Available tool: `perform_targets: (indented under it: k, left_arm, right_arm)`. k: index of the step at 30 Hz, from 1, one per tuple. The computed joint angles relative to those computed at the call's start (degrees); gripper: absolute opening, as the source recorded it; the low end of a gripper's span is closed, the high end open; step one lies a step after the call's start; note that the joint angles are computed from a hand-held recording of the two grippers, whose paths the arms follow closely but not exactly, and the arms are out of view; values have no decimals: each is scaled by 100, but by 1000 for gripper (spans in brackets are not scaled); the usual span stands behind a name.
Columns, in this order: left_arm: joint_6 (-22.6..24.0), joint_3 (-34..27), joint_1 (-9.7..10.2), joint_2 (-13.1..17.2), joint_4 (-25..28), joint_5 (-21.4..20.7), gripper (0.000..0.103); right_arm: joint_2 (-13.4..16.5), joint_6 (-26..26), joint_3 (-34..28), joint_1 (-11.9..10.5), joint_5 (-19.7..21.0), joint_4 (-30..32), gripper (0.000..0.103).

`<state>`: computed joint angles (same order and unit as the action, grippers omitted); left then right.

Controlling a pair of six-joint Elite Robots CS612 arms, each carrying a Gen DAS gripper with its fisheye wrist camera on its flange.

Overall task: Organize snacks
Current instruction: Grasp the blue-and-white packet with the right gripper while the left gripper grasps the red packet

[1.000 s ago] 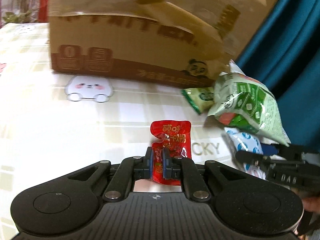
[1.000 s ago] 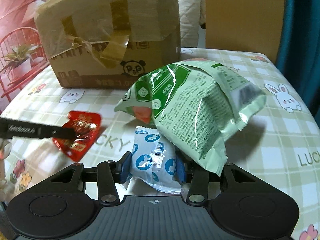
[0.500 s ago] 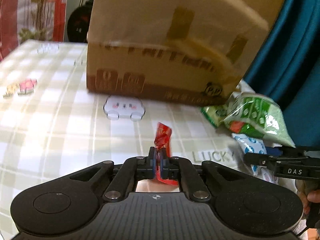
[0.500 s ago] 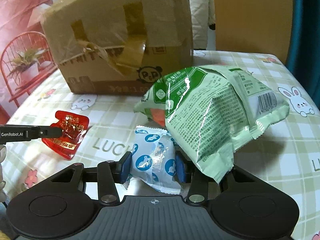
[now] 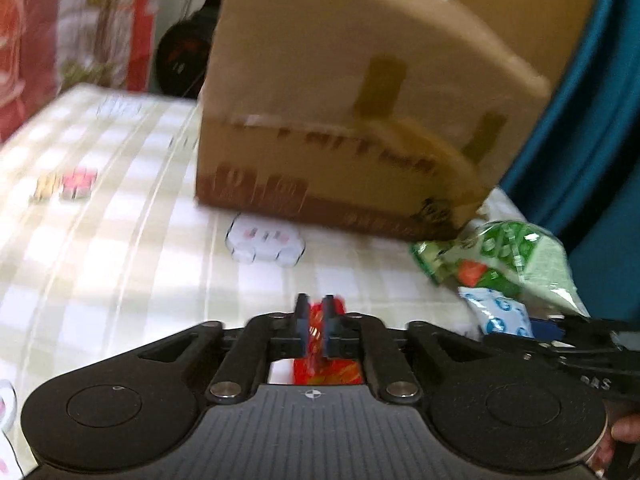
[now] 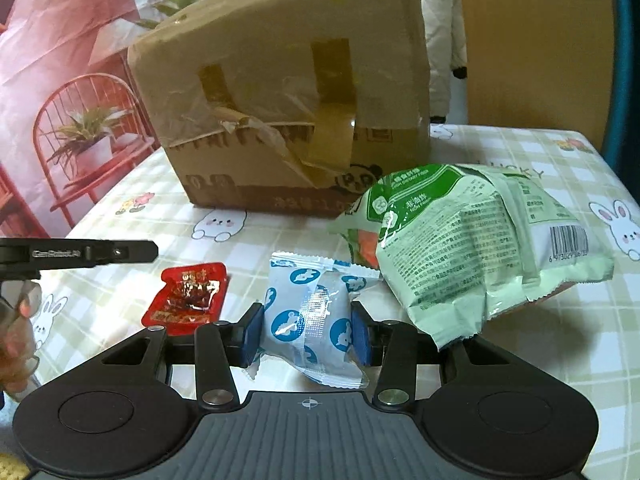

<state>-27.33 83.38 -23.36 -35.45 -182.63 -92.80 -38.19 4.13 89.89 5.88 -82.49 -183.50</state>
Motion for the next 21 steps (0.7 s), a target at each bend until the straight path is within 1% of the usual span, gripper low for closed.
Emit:
perform_targets:
  k: [2, 3, 4, 9, 11, 13, 14, 16, 18, 19, 21]
  left_arm:
    - [-222, -16, 10, 22, 107, -105, 58]
    - [-309, -6, -2, 24, 121, -107, 61]
    - [-295, -2, -22, 26, 145, -107, 61]
    - [80, -144, -119, 63, 455, -100, 61]
    - [270, -237, -171, 94, 636, 74, 62]
    - [349, -351, -215, 142, 862, 272, 62]
    - [382, -357, -233, 158, 794, 365, 64]
    - [436, -396, -252, 181, 817, 473, 64]
    - [383, -421, -233, 200, 779, 454, 64]
    - [341, -430, -218, 220, 716, 416, 63]
    - [331, -440, -206, 253, 620, 425, 58]
  right_arm:
    - [-4, -11, 20, 1, -20, 33, 41]
    - [-9, -13, 36, -2, -29, 37, 41]
    - [-11, -9, 47, -6, -42, 34, 41]
    - [-17, 29, 94, -19, -67, 18, 41]
    - [-20, 27, 110, -24, -46, 1, 41]
    - [-20, 20, 122, -27, -41, -9, 41]
    - [-21, 20, 130, -28, -43, -15, 41]
    - [-26, 46, 156, -38, -32, -16, 41]
    - [-28, 77, 173, -53, -19, 1, 41]
    - [-27, 90, 178, -59, -14, 7, 41]
    - [-21, 112, 183, -71, 3, 14, 42]
